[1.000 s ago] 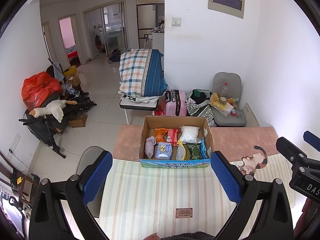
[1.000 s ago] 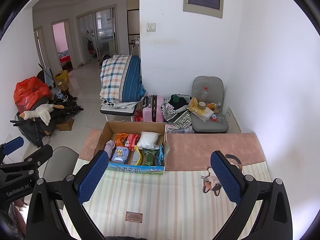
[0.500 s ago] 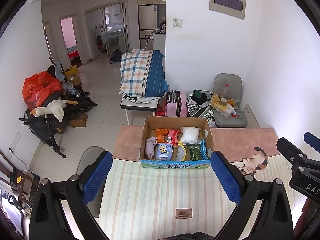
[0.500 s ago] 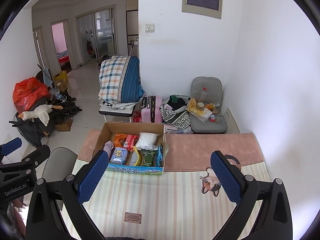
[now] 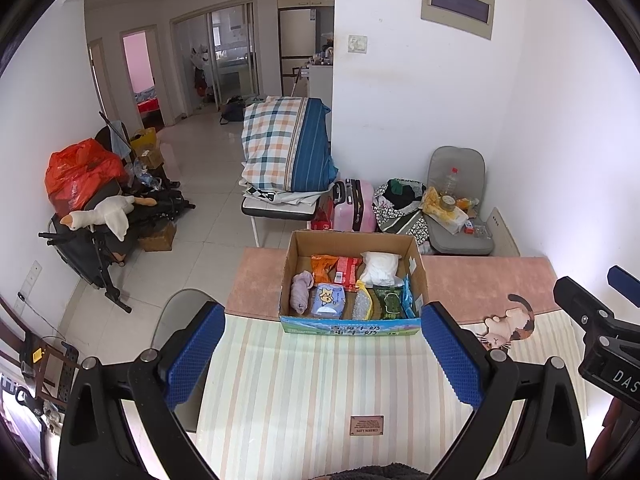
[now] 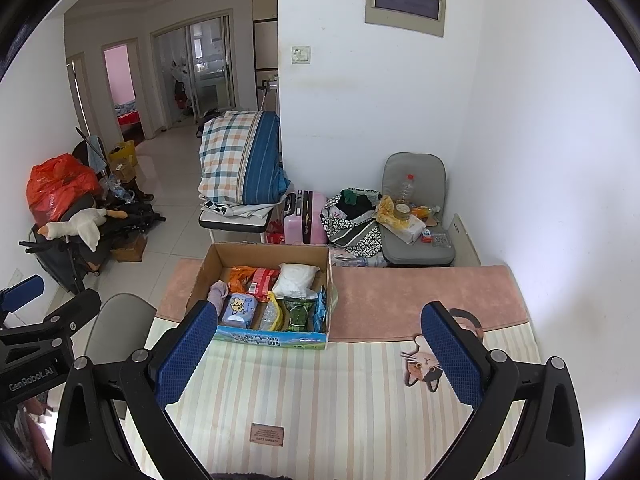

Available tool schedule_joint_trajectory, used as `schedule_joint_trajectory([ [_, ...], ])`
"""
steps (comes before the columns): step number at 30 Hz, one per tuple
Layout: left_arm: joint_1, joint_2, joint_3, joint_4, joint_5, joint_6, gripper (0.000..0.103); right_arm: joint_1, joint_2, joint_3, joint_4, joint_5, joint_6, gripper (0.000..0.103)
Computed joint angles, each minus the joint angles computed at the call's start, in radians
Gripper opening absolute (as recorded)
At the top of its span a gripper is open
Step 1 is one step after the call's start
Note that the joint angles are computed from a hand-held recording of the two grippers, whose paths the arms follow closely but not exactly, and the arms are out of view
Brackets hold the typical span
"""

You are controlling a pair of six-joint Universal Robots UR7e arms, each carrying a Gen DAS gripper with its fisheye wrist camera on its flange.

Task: Organize soft objects

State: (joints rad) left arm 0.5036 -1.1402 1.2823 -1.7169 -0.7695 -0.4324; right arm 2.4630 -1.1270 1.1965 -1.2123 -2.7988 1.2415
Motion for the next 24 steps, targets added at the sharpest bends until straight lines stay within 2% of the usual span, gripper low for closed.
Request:
schedule_joint_trajectory([
  [24, 0.0, -0.001, -0.002, 0.009, 0.002, -0.007, 0.101, 0.0, 0.0, 0.002, -0.012, 0.002, -0.012, 0.103],
])
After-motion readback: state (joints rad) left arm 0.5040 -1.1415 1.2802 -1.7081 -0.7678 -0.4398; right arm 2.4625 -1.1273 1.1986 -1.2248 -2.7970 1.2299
